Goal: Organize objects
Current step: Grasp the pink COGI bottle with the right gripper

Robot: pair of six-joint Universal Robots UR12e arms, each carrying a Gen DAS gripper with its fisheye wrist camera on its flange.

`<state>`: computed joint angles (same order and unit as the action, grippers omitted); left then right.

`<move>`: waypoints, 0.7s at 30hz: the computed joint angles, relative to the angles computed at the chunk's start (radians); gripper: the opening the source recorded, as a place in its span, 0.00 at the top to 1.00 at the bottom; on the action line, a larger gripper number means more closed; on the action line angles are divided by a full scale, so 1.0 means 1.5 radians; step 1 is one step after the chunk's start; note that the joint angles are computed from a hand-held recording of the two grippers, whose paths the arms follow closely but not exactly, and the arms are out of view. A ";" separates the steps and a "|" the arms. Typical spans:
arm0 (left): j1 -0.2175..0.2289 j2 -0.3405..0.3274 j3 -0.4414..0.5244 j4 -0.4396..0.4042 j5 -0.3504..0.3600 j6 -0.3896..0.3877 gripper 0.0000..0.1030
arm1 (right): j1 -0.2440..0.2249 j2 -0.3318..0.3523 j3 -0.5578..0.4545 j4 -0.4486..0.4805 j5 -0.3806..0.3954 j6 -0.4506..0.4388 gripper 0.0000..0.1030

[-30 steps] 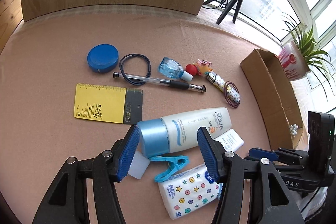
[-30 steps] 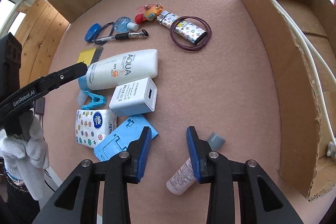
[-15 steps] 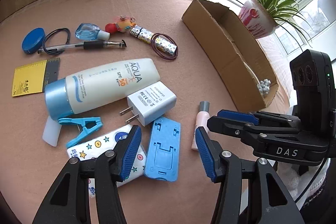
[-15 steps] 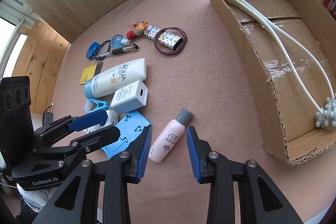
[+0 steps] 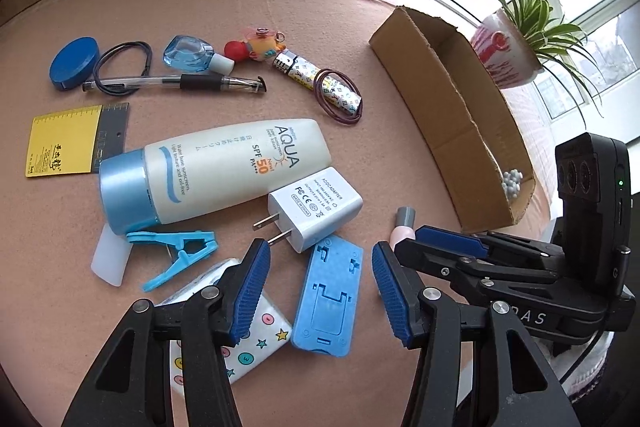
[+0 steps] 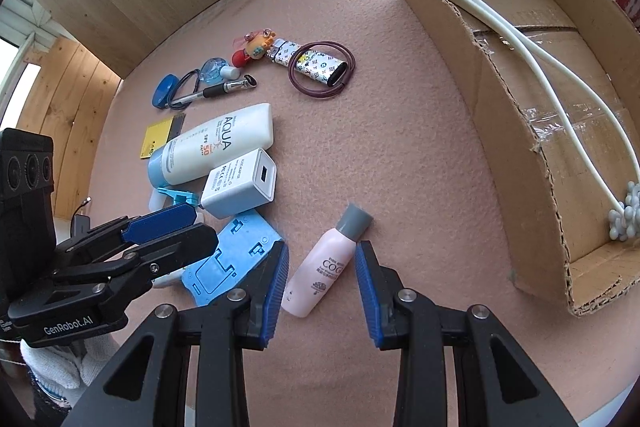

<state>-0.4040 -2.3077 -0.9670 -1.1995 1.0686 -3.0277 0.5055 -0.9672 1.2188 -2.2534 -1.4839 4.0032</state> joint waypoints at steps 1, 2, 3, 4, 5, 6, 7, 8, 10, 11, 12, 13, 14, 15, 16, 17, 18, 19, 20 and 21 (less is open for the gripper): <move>-0.001 -0.001 0.001 -0.003 -0.005 0.006 0.45 | 0.000 0.002 -0.003 0.005 -0.003 0.002 0.70; -0.002 -0.002 0.003 -0.010 -0.010 0.011 0.45 | 0.000 0.003 -0.005 0.013 -0.007 0.005 0.70; -0.002 -0.004 0.006 -0.020 -0.013 0.017 0.45 | 0.000 0.004 -0.007 0.018 -0.009 0.007 0.71; -0.004 -0.007 0.009 -0.031 -0.009 0.022 0.45 | -0.001 0.005 -0.007 0.023 -0.010 0.009 0.72; -0.004 -0.008 0.010 -0.039 0.001 0.024 0.45 | -0.001 0.005 -0.006 0.021 -0.008 0.012 0.73; -0.004 -0.007 0.007 -0.038 0.004 0.023 0.45 | -0.002 0.005 -0.005 0.019 -0.006 0.015 0.74; -0.002 -0.004 0.001 -0.033 0.003 0.023 0.45 | -0.002 0.006 -0.006 0.020 -0.007 0.016 0.74; 0.000 -0.001 -0.004 -0.028 0.007 0.022 0.45 | -0.001 0.008 -0.009 0.024 -0.010 0.016 0.74; 0.000 0.007 -0.016 -0.018 0.032 0.026 0.45 | 0.000 0.013 -0.018 0.032 -0.014 0.013 0.74; 0.001 0.009 -0.020 -0.015 0.044 0.027 0.45 | 0.000 0.015 -0.022 0.038 -0.016 0.010 0.74; 0.002 0.011 -0.024 -0.013 0.051 0.024 0.45 | 0.002 0.018 -0.028 0.045 -0.021 0.006 0.74; 0.004 0.013 -0.027 -0.013 0.053 0.020 0.45 | 0.003 0.020 -0.032 0.050 -0.027 0.002 0.74; 0.005 0.015 -0.030 -0.011 0.054 0.017 0.45 | 0.004 0.022 -0.037 0.056 -0.031 -0.003 0.74; 0.006 0.017 -0.034 -0.007 0.056 0.016 0.45 | 0.005 0.023 -0.039 0.060 -0.034 -0.006 0.74; 0.005 0.019 -0.036 -0.004 0.059 0.015 0.44 | 0.006 0.023 -0.040 0.063 -0.035 -0.009 0.74; 0.003 0.021 -0.038 0.000 0.062 0.015 0.44 | 0.006 0.023 -0.041 0.066 -0.037 -0.013 0.74; 0.001 0.022 -0.039 0.003 0.066 0.019 0.43 | 0.007 0.023 -0.042 0.070 -0.038 -0.016 0.75; -0.002 0.023 -0.041 0.005 0.072 0.027 0.43 | 0.007 0.023 -0.043 0.074 -0.040 -0.020 0.76; -0.007 0.024 -0.042 0.008 0.081 0.036 0.43 | 0.008 0.023 -0.043 0.077 -0.041 -0.023 0.77; -0.012 0.024 -0.043 0.009 0.092 0.045 0.43 | 0.008 0.022 -0.044 0.081 -0.042 -0.026 0.78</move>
